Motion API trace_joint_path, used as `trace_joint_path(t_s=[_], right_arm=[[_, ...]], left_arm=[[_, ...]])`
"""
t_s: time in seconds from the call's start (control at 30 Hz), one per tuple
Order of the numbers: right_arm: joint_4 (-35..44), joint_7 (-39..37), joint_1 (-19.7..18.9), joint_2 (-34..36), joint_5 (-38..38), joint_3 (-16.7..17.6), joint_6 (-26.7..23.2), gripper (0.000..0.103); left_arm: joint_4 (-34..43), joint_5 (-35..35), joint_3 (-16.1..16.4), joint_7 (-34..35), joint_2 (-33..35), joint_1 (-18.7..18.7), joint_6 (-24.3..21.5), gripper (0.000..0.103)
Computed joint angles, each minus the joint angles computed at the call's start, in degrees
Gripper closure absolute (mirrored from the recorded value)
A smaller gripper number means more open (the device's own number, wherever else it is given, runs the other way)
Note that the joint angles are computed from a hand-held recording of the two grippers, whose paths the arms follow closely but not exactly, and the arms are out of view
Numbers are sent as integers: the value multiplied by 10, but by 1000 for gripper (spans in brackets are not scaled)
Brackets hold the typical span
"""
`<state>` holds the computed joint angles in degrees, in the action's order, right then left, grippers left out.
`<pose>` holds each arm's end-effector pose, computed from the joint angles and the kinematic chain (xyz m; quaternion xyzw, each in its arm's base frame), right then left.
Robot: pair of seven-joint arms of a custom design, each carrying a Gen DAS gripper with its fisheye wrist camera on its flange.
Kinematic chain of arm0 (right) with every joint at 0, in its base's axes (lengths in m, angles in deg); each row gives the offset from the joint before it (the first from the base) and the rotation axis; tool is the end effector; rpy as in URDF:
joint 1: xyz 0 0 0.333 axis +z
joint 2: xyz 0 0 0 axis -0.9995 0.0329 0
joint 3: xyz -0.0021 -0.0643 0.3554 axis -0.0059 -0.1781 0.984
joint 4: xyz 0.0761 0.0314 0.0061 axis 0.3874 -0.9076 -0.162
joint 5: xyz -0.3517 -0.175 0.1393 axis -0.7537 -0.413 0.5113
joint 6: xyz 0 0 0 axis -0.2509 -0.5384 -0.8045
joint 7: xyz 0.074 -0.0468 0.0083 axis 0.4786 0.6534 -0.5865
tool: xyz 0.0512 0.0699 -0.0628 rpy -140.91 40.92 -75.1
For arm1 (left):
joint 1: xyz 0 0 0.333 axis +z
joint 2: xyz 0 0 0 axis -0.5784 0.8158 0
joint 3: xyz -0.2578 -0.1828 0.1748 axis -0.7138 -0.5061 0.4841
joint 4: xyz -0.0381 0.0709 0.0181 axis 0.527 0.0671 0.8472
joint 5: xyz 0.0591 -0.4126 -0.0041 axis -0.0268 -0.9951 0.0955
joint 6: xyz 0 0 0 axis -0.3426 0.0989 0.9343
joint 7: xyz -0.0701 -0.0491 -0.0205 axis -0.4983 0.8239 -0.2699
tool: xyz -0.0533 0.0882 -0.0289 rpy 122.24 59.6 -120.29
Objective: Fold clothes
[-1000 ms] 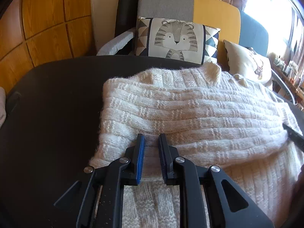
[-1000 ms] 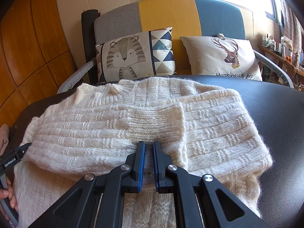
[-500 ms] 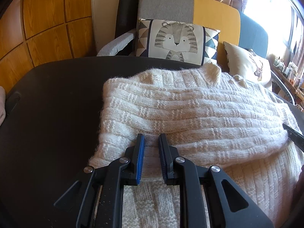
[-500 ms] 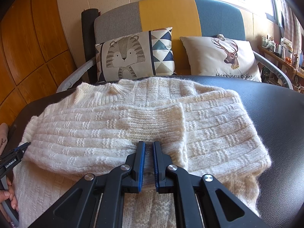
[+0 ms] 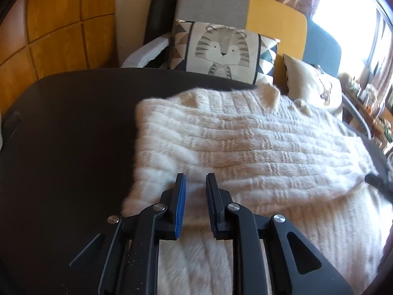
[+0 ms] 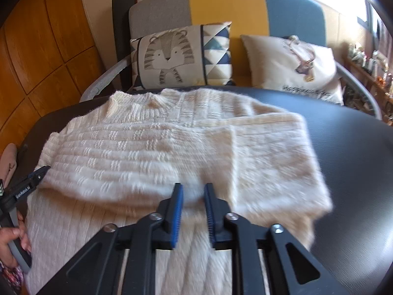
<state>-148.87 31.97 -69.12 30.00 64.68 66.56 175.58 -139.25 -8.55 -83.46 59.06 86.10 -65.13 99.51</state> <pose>0.6986 0.2509 0.5275 -0.7343 0.5855 -0.1541 0.3071 0.6255 -0.4426 0.5153 -0.7704 0.5309 -0.2651 0.2333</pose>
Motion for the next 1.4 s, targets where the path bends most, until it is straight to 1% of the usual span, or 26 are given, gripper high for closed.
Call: trace_joint_path(t_s=[0.1, 0.13, 0.2, 0.27, 0.33, 0.47, 0.57, 0.67, 0.73, 0.77, 0.87, 0.9, 0.93, 0.97, 1.07, 1.13, 1.27, 1.33, 1.4], right_arm=[[-58, -5, -3, -42, 9, 4, 25, 84], [-81, -6, -4, -58, 14, 6, 33, 84], [-115, -19, -8, -82, 27, 15, 37, 84], [-147, -31, -6, -106, 27, 20, 42, 84], [-177, -36, 1, -130, 3, 21, 50, 84], [-227, -41, 9, -171, -72, 24, 50, 84], [-252, -24, 0, -188, -87, 25, 37, 84], [-286, -68, -13, -202, -3, 27, 71, 84], [-300, -92, -16, -208, 48, 28, 89, 84], [-303, -100, -17, -209, 70, 29, 94, 84], [-304, -154, -15, -227, 166, 26, 77, 83], [-308, -185, -11, -238, 211, 23, 77, 83], [-313, -228, -7, -251, 263, 15, 63, 83], [-318, -267, -5, -265, 310, 5, 44, 83], [-349, -282, -20, -312, 318, -6, -2, 82], [-379, -262, -35, -346, 296, -5, -14, 82], [-421, -250, -44, -393, 300, -21, -54, 80], [-434, -240, -50, -406, 303, -28, -79, 79], [-447, -238, -53, -417, 309, -32, -92, 79]], left_arm=[[-86, 14, 1, -75, -59, 10, 85, 84], [-107, 17, -3, -87, -73, 15, 106, 84], [-142, 14, -15, -91, -94, 23, 141, 84], [-166, 18, -27, -84, -110, 22, 151, 84], [-175, 28, -37, -78, -118, 13, 134, 84], [-193, 31, -55, -56, -124, 1, 74, 84], [-219, 102, -52, -95, -136, -13, 66, 84], [-227, 147, -59, -111, -140, -20, 44, 81], [-229, 148, -65, -114, -144, -18, 37, 81], [-234, 142, -67, -120, -150, -15, 44, 81], [-275, 123, -71, -164, -181, 3, 113, 81], [-293, 127, -72, -185, -194, 8, 139, 80], [-312, 135, -74, -208, -208, 12, 162, 80], [-327, 143, -77, -226, -219, 15, 175, 80], [-367, 149, -90, -257, -247, 26, 203, 80], [-384, 137, -97, -264, -259, 34, 217, 78], [-412, 127, -104, -290, -279, 51, 265, 75], [-421, 121, -109, -292, -286, 58, 283, 71], [-429, 122, -114, -295, -291, 63, 298, 61]])
